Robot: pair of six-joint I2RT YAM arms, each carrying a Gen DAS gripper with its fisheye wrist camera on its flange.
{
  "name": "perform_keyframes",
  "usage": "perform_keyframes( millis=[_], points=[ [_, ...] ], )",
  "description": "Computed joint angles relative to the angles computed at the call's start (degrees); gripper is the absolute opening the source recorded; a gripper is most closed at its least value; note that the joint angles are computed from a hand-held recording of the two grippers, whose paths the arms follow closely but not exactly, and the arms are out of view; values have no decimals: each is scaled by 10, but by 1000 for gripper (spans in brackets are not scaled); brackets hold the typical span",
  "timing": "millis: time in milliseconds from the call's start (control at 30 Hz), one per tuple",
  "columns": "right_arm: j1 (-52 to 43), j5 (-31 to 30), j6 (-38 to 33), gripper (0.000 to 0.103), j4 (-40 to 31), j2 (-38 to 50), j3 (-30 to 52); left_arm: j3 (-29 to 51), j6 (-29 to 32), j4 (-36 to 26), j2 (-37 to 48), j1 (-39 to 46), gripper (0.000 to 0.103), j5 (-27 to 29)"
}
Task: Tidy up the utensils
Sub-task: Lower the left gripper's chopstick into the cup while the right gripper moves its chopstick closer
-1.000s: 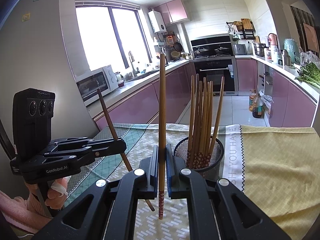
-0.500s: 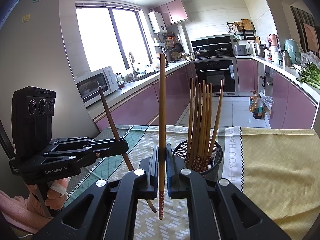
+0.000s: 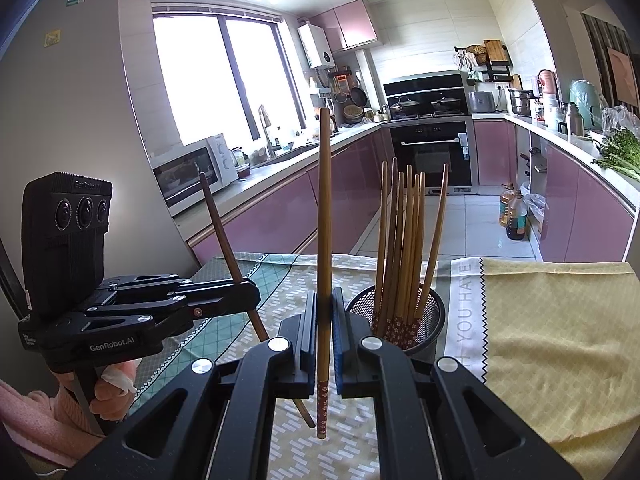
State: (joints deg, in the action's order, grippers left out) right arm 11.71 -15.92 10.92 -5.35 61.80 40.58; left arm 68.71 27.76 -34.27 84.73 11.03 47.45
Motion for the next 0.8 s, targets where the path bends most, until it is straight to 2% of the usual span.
perform_keyframes(
  millis=[800],
  points=[
    [-3,-4,0,6,4,1,-2,3,2,-5,-3,-1,7,1]
  ],
)
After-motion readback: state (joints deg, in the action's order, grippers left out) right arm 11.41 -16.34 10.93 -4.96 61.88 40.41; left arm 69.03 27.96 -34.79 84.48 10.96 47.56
